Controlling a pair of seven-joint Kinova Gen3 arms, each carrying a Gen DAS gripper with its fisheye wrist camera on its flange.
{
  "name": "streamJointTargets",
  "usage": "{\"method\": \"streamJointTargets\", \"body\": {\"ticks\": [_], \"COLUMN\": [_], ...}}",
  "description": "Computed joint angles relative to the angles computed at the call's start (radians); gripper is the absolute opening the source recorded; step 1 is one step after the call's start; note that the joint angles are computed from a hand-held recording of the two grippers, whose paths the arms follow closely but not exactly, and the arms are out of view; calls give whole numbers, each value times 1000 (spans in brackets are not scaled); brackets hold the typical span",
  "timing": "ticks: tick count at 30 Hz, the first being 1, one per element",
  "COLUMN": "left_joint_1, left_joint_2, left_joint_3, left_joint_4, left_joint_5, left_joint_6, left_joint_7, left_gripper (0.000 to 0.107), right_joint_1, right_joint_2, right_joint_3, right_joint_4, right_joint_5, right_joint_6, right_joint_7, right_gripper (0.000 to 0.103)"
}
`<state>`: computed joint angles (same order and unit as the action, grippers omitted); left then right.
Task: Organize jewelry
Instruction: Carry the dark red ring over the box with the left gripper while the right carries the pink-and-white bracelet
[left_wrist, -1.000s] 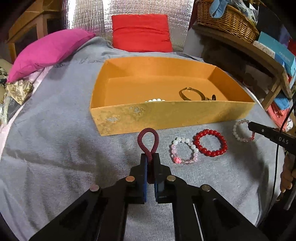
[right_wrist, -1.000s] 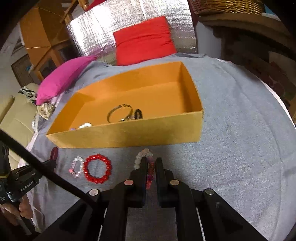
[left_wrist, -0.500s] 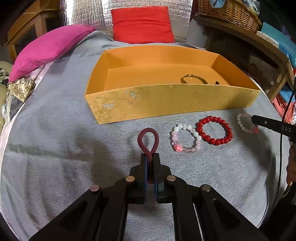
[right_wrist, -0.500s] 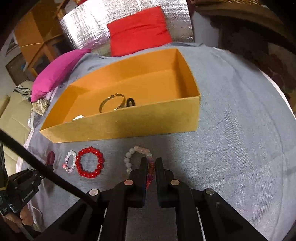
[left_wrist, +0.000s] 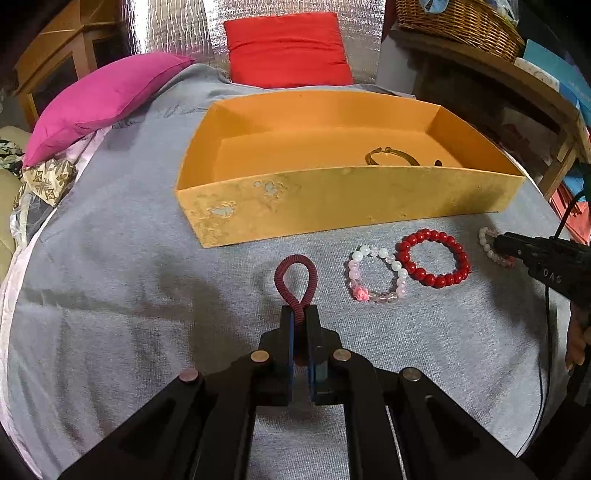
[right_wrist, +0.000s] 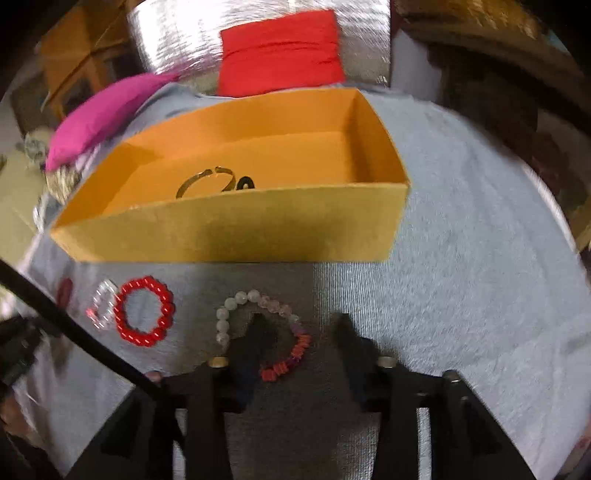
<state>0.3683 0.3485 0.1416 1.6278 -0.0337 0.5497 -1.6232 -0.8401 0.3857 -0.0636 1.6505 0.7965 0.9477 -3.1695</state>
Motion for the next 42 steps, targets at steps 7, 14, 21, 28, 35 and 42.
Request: {"method": "streamJointTargets", "body": {"ticks": [7,14,21,28,35,42], "left_joint_1": [30,37,57,65,75,75], "left_joint_2": [-12,-22,-31,-50,-73,-71], "left_joint_3": [-29,-30,-37,-27,-26,-19], "left_joint_4": [14,24,30,41,48,20], "left_joint_5": [-49,-76,-107,-114,-110,-114], "left_joint_6": [-20,-37,-49,-80,-126,-134], "left_joint_7": [48,73,112,127,139,159], "left_gripper": [6,6,6,6,6,6], "right_joint_1": [-32,-53,-36,-33,-22,0], "right_joint_2": [9,-64,-111,-147,-179,-202], "right_joint_3": [4,-11,-50,-90,-136,-161], "right_joint_4": [-14,74,137,186,222,236], "right_joint_5": [48,194,320,450,533,594], "right_joint_6": [35,-48,-105,-95,-40,-7], "right_joint_7": [-5,-165,-307,-462,-572,-646], "right_gripper": [9,9,8,8,8,9]}}
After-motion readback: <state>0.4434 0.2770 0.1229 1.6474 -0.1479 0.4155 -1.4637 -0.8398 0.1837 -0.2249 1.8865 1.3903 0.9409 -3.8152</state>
